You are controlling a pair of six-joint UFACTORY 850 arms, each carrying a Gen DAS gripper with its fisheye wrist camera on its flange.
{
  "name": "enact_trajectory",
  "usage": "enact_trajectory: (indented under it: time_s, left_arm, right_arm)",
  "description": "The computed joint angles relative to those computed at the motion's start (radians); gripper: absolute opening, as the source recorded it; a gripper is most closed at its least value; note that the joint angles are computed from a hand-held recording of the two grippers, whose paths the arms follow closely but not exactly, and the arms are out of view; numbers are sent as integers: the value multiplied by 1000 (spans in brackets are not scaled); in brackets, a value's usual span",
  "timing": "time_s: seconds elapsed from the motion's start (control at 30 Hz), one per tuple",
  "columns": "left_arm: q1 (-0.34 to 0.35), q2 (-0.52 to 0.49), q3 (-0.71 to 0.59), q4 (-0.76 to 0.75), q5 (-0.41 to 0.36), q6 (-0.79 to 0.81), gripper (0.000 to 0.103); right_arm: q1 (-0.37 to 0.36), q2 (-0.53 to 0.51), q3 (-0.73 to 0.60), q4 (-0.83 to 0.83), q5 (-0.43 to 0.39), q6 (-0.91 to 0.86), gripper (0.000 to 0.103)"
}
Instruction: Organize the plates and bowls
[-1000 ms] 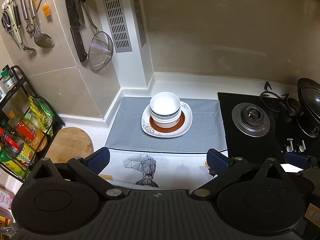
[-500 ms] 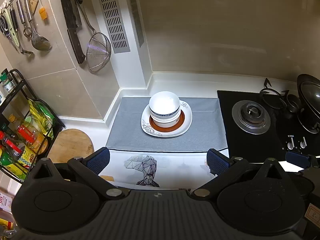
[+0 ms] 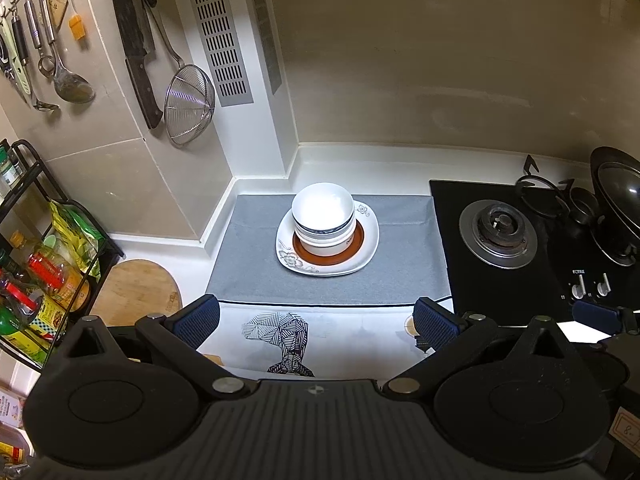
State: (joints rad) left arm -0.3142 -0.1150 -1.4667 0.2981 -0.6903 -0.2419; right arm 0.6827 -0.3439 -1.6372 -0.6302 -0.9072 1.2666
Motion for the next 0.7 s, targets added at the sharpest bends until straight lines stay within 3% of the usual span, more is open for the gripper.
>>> enact_trajectory:
  time_s: [0.7]
  left_arm:
    - [9,-37,-34,-46,0,59,103]
  right_arm:
    - [-27,-21,-34,58,13,-94,103]
